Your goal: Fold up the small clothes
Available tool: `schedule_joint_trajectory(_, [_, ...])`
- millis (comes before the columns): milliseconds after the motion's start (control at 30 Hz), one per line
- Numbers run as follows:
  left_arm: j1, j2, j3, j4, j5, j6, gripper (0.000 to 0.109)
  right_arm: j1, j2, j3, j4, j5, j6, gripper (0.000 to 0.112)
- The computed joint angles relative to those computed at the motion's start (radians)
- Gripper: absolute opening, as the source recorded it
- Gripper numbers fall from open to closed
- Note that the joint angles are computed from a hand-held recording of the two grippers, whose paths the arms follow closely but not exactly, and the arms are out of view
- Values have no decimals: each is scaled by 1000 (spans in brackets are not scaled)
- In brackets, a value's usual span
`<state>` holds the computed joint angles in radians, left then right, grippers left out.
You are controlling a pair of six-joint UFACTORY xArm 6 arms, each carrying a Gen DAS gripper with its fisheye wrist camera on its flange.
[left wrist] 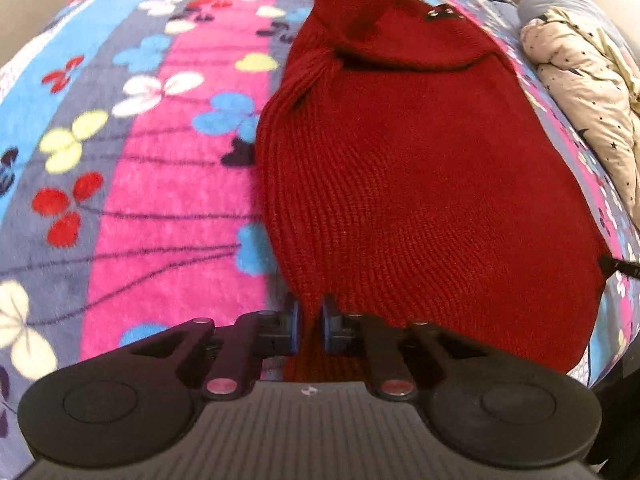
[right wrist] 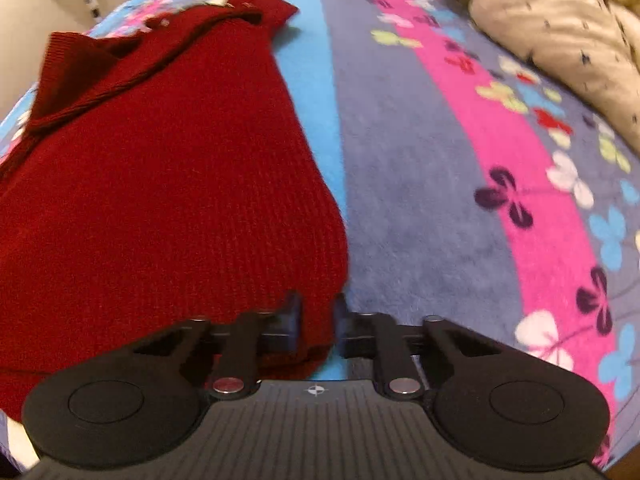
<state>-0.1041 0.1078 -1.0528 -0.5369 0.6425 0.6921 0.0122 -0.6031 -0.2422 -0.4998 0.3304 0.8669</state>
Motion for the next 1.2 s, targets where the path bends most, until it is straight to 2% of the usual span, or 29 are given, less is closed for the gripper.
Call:
schedule_joint_trajectory(67, [8,-25,16,-51,-4,52,9,-2,-62,29,7,-33,5,7])
schedule_joint_trajectory(100, [24,-45,22,-120,9,105,9,-14,-120,60,42,-72,-18,7])
schedule_joint_trajectory(167, [70,-77,20,-259,70,195,8,-36,-291,150,211,-165,-108,6])
schedule_joint_trajectory(200, [98,-90,18,-318,103,227,8,-46,-369,182,275,-174,-138,6])
schedule_joint_trajectory(267, [126,-103,22,-348,120,252,7,-69,-512,226,350,-105,-143,6])
schedule_joint_trajectory(333, [121,-94,17,-286,122,244,7,-74,-567,226,319,11,-74,5])
schedule_joint_trajectory(400, [89,-82,25,-163,95,203,8,-38,-526,193,285,74,-73,5])
schedule_joint_trajectory(467, [61,-67,32,-51,65,127,9,3,-427,137,227,154,-51,5])
schedule_joint_trajectory(533, [59,-52,26,-6,63,76,13,33,-328,89,241,191,-89,6])
schedule_joint_trajectory(567, [62,-39,14,-9,74,68,18,47,-284,68,217,207,-85,6])
schedule_joint_trajectory(600, [67,-28,-1,-16,93,59,33,58,-248,50,169,214,-42,9])
schedule_joint_trajectory(633, [69,-22,-11,-16,111,44,46,58,-224,41,124,209,9,12])
schedule_joint_trajectory(667, [68,-19,-15,-10,126,39,47,49,-211,40,102,189,44,15])
schedule_joint_trajectory(733, [61,-25,-11,11,142,47,47,20,-205,51,99,150,81,37])
schedule_joint_trajectory(800, [55,-28,-1,27,149,62,47,-23,-158,53,144,93,41,49])
schedule_joint_trajectory(833, [55,-33,9,36,147,68,47,-27,-144,50,162,91,25,49])
schedule_joint_trajectory(933, [50,-43,31,58,140,86,46,-42,-50,34,168,45,-4,49])
schedule_joint_trajectory(1000, [45,-58,49,62,132,109,42,-32,-21,27,87,19,34,49])
schedule_joint_trajectory(1067, [35,-71,68,59,112,126,27,-9,-25,29,38,8,36,32])
schedule_joint_trajectory(1100, [30,-85,83,57,95,138,16,0,-35,33,13,5,45,14])
schedule_joint_trajectory(1200, [40,-108,95,-14,89,206,9,-7,-126,73,-38,-29,105,9])
